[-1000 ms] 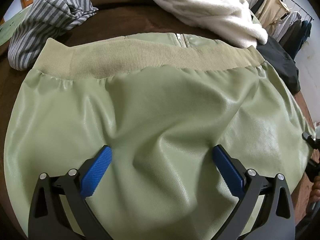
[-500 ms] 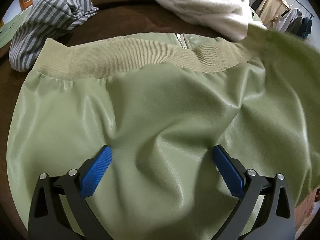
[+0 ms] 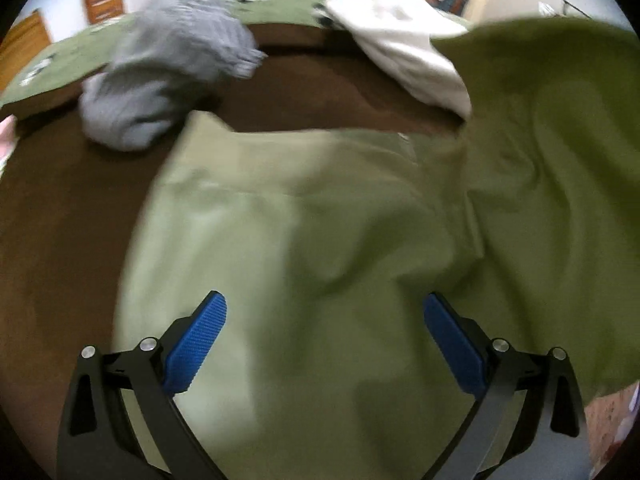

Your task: Fold large clothes

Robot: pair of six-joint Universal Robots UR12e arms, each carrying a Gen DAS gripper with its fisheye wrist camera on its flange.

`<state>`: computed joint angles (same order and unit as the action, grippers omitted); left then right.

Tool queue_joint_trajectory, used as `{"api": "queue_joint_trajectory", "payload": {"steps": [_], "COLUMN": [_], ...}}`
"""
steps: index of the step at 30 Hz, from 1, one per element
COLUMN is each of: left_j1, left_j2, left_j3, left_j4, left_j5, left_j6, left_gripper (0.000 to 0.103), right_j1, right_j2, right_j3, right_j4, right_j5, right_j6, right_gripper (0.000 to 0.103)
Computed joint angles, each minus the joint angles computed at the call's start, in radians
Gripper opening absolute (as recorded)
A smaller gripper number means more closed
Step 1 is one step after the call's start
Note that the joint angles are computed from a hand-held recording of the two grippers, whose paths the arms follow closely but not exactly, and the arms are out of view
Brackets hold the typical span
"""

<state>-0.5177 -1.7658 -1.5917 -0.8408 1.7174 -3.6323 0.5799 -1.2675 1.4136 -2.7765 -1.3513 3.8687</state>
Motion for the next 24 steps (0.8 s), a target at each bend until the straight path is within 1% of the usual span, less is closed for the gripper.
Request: {"api": "queue_joint_trajectory", "payload": {"steps": [3,6,8,12,18,21,24], "left_j1": [0.018,0.034,0.044,0.069,0.084,0.092,0.097], "left_j2": [0.067,0.117,0.154,0.213,0.270,0.295,0.305], "left_j3": [-0.050,-0.092,-0.122,-0.177,-0.232,-0.261,-0.277], "left_j4": [-0.037,-0.075,-0.112,-0.167,-0.193,-0.194,-0.191], "left_j5": [0.047,0.083,0.103,0.103,0.101,0.090,0.080], "left_j6": [-0.043,-0.067,-0.082,-0.126,-0.198,-0.236,-0.250], "left_gripper": [0.097,0.097,0.097,0.097,0.097,0.097,0.097], "right_j1": [0.027,0.051,0.078,0.114,0.154,0.167,0.181], "right_j2": [0.030,0.062,0.087,0.140,0.185,0.202,0.224], "right_j3": [-0.056,-0.105,-0.146,-0.222,-0.272,-0.289,-0.315], "right_j4": [0.072,0.131,0.197,0.322,0.445,0.484,0.529], "right_j5": [0.013,0.024,0.011,0.021,0.037,0.048,0.050], "right_j6": [-0.058,-0.102,-0.149,-0.213,-0.281,-0.306,-0.340], "right_gripper": [0.020,0.019,0.019,0.019,0.019,0.019,0.019]}}
